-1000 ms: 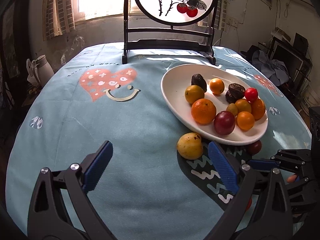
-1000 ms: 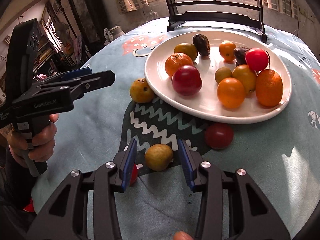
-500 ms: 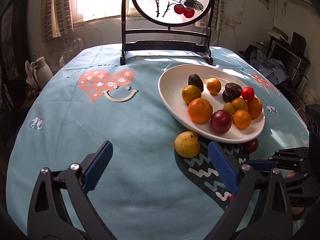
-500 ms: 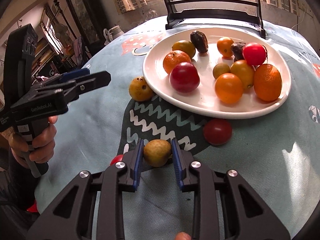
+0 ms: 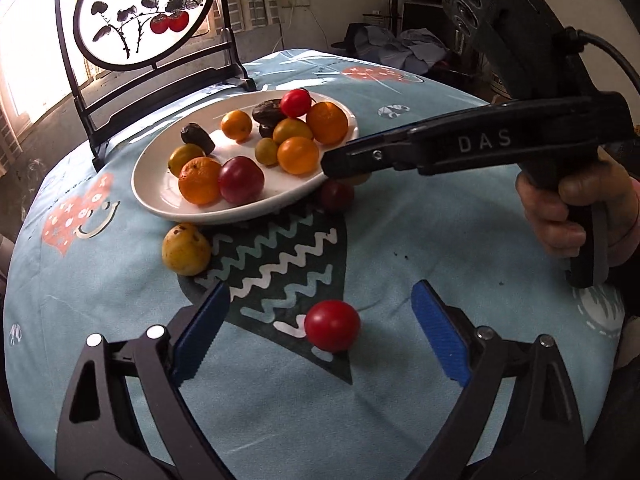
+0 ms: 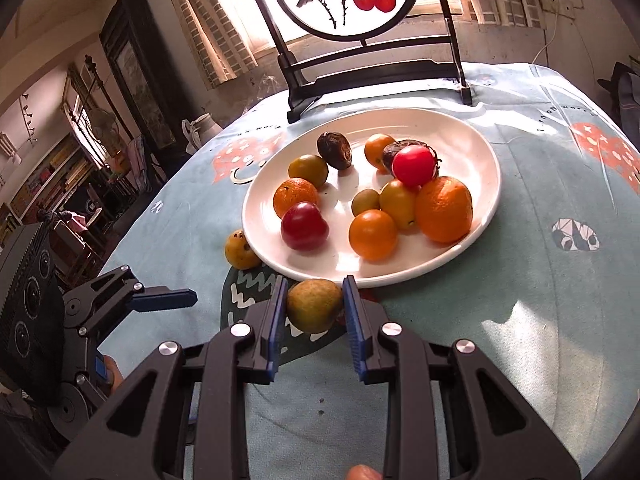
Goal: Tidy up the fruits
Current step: 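Grasp a small yellow-green fruit with right gripper while left grasps a red tomato, then place the yellow-green fruit on the plate with right gripper while left places the tomato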
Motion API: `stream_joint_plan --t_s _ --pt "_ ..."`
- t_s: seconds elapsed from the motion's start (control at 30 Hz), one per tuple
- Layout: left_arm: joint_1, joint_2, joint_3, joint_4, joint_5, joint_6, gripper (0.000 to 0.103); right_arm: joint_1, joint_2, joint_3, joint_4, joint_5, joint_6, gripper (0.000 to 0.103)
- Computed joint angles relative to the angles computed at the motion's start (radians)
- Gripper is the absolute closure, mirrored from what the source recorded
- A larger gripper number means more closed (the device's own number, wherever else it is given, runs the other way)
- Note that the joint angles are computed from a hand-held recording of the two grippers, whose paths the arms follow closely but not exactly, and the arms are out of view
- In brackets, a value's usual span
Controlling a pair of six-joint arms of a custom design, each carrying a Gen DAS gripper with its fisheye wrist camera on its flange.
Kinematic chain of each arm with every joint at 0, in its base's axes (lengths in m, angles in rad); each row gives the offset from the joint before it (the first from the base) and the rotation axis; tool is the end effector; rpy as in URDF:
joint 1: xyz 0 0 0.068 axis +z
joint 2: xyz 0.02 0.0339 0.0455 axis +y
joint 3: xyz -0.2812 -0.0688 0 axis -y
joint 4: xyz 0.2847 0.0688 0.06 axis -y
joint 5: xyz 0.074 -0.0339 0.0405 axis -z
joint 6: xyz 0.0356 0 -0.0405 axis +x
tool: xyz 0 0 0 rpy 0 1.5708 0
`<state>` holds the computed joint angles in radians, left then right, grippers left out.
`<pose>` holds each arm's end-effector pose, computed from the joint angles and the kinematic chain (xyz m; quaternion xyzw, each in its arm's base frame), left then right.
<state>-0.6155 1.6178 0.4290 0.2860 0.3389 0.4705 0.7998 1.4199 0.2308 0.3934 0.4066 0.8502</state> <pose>0.2068 -0.1607 0.0681 0.5285 0.7687 -0.1823 0.3107 0.1593 0.1438 0.0734 0.0991 0.9046 0.1450 0.3885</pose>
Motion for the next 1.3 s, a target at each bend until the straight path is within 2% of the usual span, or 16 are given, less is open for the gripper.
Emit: stream_joint_plan --t_s 0.03,0.1,0.2,0.43,0.5,0.57,0.77,0.97,1.2,1.3 --pt "-0.003 0.008 0.005 -0.008 -0.001 0.000 0.019 -0.005 0.005 0.001 0.003 -0.007 -0.004 0.075" --pt "-0.001 0.029 0.023 -0.030 -0.002 -0.005 0.031 -0.005 0.013 0.001 0.007 -0.010 -0.001 0.075" --pt "0.004 0.054 0.046 -0.054 -0.009 -0.017 0.039 -0.010 0.017 0.003 0.007 -0.018 -0.001 0.075" --pt "0.014 0.061 0.052 -0.077 0.003 -0.004 0.051 -0.006 0.021 0.004 -0.003 -0.017 0.008 0.075" --pt "0.010 0.058 0.049 -0.084 0.005 0.006 0.061 -0.007 0.022 0.005 -0.005 -0.015 0.007 0.075" --pt "0.009 0.057 0.047 -0.094 0.010 0.017 0.066 -0.008 0.023 0.005 -0.004 -0.017 0.006 0.075" --pt "0.008 0.056 0.040 -0.089 0.007 0.016 0.071 -0.006 0.021 0.004 -0.010 -0.011 0.008 0.075" --pt "0.011 0.059 0.041 -0.090 0.010 0.010 0.071 -0.003 0.010 0.001 -0.016 -0.005 0.009 0.075" --pt "0.031 0.057 0.052 -0.109 0.047 -0.010 0.071 0.004 0.006 0.000 -0.016 -0.002 0.000 0.075" --pt "0.063 0.023 0.053 -0.123 0.104 -0.036 0.071 0.004 0.002 -0.015 0.031 -0.012 -0.021 0.075"
